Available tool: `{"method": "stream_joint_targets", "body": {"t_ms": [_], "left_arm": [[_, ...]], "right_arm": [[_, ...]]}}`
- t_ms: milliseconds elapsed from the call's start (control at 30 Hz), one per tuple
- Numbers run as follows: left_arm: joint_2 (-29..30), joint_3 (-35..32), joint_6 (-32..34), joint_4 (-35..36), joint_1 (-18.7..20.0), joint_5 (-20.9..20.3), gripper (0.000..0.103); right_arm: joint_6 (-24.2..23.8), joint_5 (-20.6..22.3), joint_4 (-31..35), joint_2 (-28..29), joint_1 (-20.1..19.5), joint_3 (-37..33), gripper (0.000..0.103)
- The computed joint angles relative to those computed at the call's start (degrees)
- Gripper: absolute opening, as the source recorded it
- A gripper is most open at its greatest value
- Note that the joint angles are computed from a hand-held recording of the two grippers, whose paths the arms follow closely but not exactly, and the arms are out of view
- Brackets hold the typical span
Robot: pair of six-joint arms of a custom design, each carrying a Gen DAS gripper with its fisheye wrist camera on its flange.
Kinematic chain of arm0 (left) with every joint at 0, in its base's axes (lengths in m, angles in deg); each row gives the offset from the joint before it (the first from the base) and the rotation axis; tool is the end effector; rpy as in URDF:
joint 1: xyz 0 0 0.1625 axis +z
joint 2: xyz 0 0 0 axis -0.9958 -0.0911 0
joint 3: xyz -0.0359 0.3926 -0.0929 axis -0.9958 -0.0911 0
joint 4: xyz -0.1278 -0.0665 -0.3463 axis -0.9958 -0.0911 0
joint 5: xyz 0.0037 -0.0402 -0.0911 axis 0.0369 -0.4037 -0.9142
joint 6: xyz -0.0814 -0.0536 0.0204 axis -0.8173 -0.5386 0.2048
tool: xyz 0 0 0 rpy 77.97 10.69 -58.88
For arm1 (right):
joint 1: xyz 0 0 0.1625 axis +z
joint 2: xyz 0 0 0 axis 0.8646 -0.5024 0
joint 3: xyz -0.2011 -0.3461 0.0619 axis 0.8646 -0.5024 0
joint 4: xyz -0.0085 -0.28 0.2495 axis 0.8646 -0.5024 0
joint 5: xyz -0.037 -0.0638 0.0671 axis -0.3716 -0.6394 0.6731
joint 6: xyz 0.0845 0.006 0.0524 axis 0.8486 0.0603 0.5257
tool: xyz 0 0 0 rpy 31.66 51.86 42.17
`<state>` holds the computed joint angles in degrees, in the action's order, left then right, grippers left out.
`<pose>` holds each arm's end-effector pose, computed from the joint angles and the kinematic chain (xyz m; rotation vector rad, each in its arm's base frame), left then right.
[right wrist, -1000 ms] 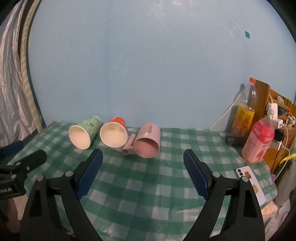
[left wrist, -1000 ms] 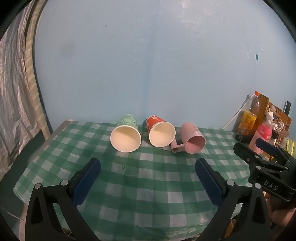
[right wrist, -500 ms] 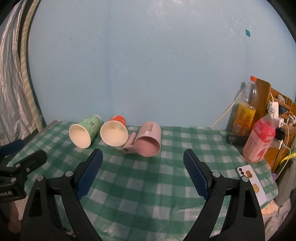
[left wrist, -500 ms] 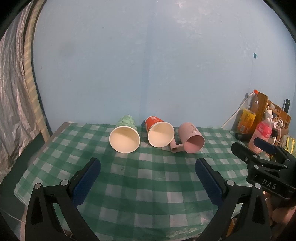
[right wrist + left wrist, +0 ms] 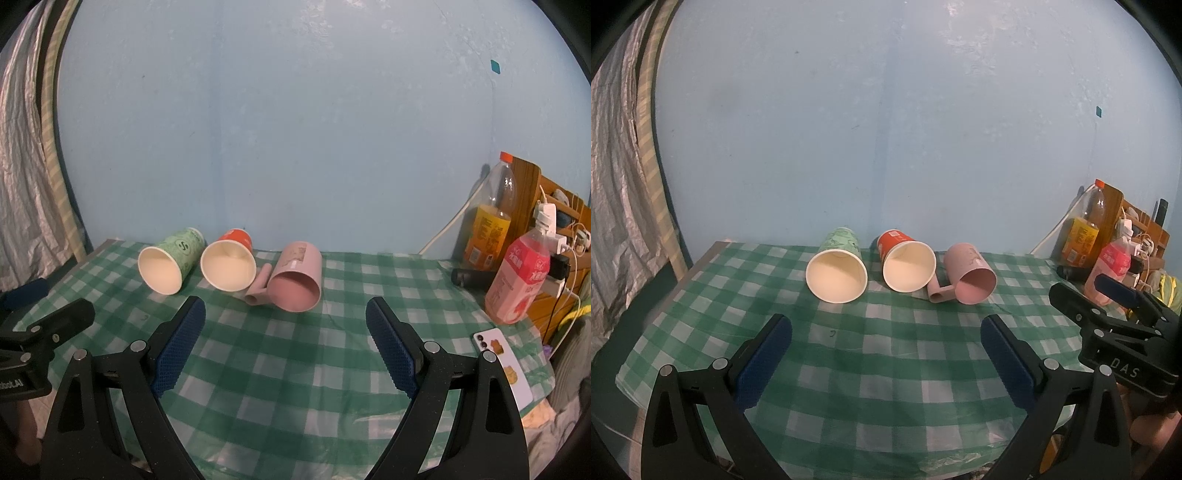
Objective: Flip cup upside down
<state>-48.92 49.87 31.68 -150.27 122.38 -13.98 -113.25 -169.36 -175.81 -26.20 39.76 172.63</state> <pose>-0.1844 -0.4002 0.0543 0.7806 2.3398 -1.1556 0.1390 -0.3560 0.1194 0.4093 -1.9954 1.2387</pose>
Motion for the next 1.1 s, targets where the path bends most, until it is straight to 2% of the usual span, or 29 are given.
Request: {"method": "stream_joint_targets", "body": {"t_ms": [1100], "left_arm": [[0.7, 0.1, -0.7, -0.1, -0.4, 0.3, 0.103]], "right_arm": [[0.2, -0.2, 0.6, 0.1, 0.1, -0.2, 0.088]]}}
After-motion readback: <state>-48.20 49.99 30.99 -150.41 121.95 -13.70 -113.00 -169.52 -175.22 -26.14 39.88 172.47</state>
